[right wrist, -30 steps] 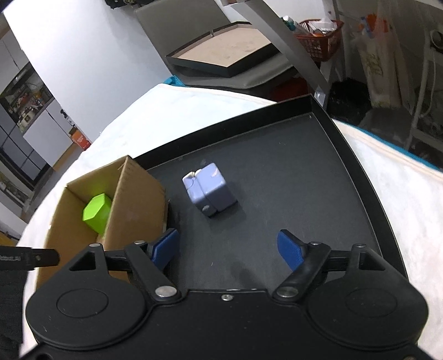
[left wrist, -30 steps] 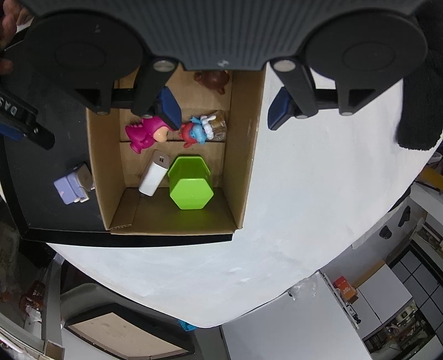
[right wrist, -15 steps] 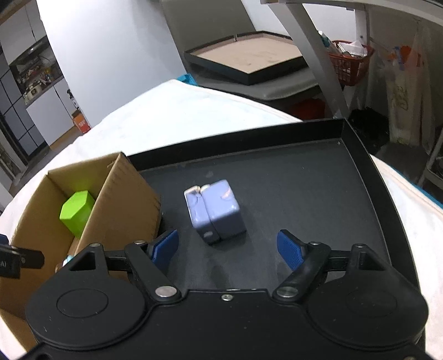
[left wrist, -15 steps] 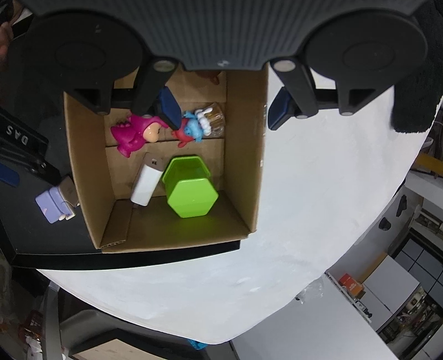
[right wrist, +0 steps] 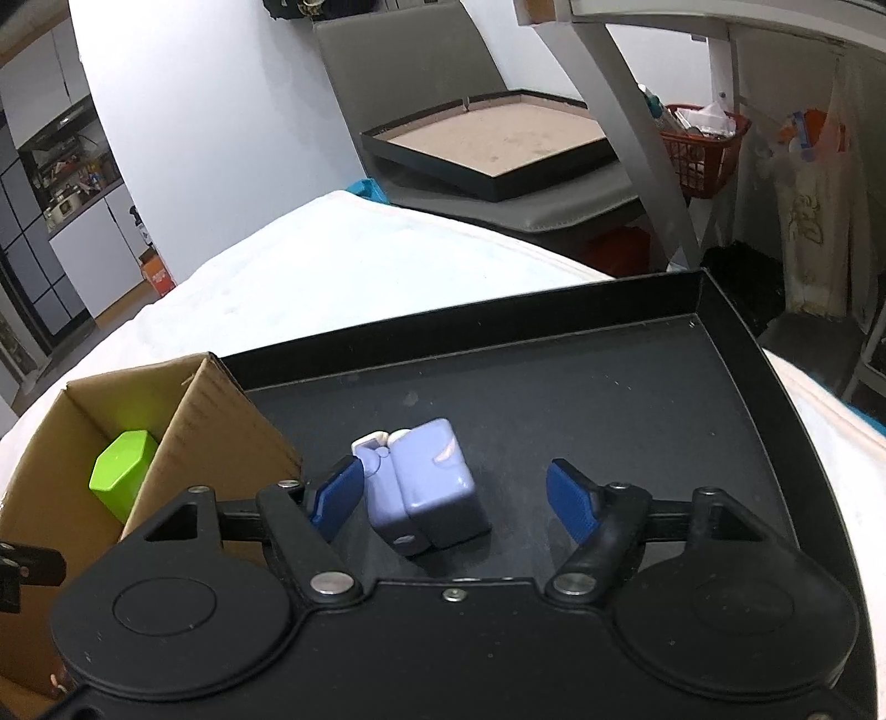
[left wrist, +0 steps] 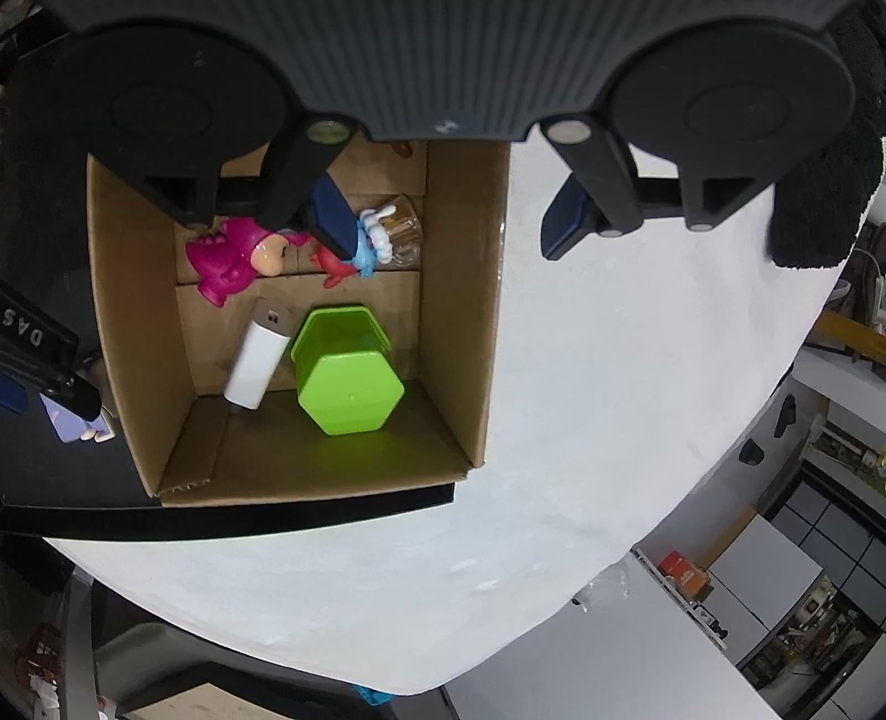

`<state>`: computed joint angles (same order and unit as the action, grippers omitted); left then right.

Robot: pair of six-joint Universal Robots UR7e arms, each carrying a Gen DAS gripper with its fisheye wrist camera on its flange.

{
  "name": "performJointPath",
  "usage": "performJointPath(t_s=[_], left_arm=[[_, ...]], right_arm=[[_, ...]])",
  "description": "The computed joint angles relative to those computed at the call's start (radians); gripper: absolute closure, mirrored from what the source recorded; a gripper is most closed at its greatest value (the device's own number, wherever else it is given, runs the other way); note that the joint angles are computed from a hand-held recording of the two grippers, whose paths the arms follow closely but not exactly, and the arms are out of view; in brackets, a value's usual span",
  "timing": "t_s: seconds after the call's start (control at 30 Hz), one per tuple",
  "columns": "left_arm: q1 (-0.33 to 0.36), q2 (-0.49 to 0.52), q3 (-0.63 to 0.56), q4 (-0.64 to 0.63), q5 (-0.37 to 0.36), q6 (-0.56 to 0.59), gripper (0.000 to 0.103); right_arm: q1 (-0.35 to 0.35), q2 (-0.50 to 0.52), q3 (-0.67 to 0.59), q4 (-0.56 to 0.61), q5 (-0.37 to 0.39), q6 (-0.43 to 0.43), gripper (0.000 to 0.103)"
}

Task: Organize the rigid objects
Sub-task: 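Close the right gripper on the lavender cube and lift it, then carry the lavender cube into the cardboard box and release it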

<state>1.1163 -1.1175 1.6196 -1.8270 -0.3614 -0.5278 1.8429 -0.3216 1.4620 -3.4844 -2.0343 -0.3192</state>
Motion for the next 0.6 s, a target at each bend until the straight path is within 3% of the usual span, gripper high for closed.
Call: performJointPath(t_s=[0.07, 0.2, 0.33, 0.6], left_arm=[[-0.003, -0.004, 0.004, -0.015, -0.001, 0.013, 0.031], [-0.006, -0.017, 0.016, -0.03, -0.005, 0.018, 0.031], [-0.008, -0.034, 0.034, -0.058, -0.01, 0.035, 0.031], [-0.012, -0.081, 0.081, -0.141, -0.03, 0.071, 0.031]], right_arm=[[0.001, 0.011, -0.006, -0.022, 0.007, -0.036, 0.037], [0.008, 0.012, -0.014, 0.024, 0.017, -0.07, 0.057], [0.024, 0.038, -0.035, 0.025, -0.059, -0.119, 0.058], [0.028, -0.009, 0.017, 0.019, -0.091, 0.003, 0.059]])
